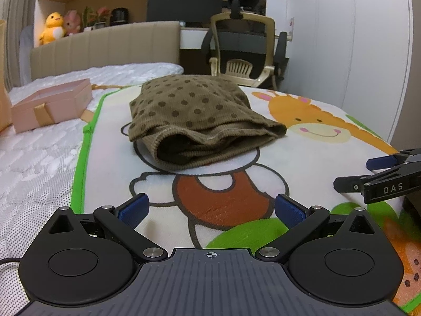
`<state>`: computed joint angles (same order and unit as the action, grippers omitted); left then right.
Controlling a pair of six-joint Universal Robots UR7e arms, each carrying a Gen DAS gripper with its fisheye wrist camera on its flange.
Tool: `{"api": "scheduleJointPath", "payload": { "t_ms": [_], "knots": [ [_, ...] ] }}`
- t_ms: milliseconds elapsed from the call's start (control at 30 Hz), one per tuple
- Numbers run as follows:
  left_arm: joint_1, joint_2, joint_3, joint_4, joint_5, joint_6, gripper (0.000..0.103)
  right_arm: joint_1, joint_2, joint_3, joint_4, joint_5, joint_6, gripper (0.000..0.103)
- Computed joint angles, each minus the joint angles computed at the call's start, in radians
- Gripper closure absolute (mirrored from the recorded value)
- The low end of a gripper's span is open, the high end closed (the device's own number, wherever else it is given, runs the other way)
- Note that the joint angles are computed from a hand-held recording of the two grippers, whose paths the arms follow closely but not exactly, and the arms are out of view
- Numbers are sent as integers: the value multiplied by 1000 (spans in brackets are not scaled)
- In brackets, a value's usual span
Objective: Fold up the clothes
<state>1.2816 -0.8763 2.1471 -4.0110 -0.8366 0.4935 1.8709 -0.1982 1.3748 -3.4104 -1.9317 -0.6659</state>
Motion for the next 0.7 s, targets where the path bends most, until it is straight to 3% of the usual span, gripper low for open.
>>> {"api": "scheduleJointPath", "payload": {
  "t_ms": [700],
  "knots": [
    [5, -30, -18, 161, 49, -109, 0, 0, 1, -1, -2, 0, 2, 0]
  ]
}}
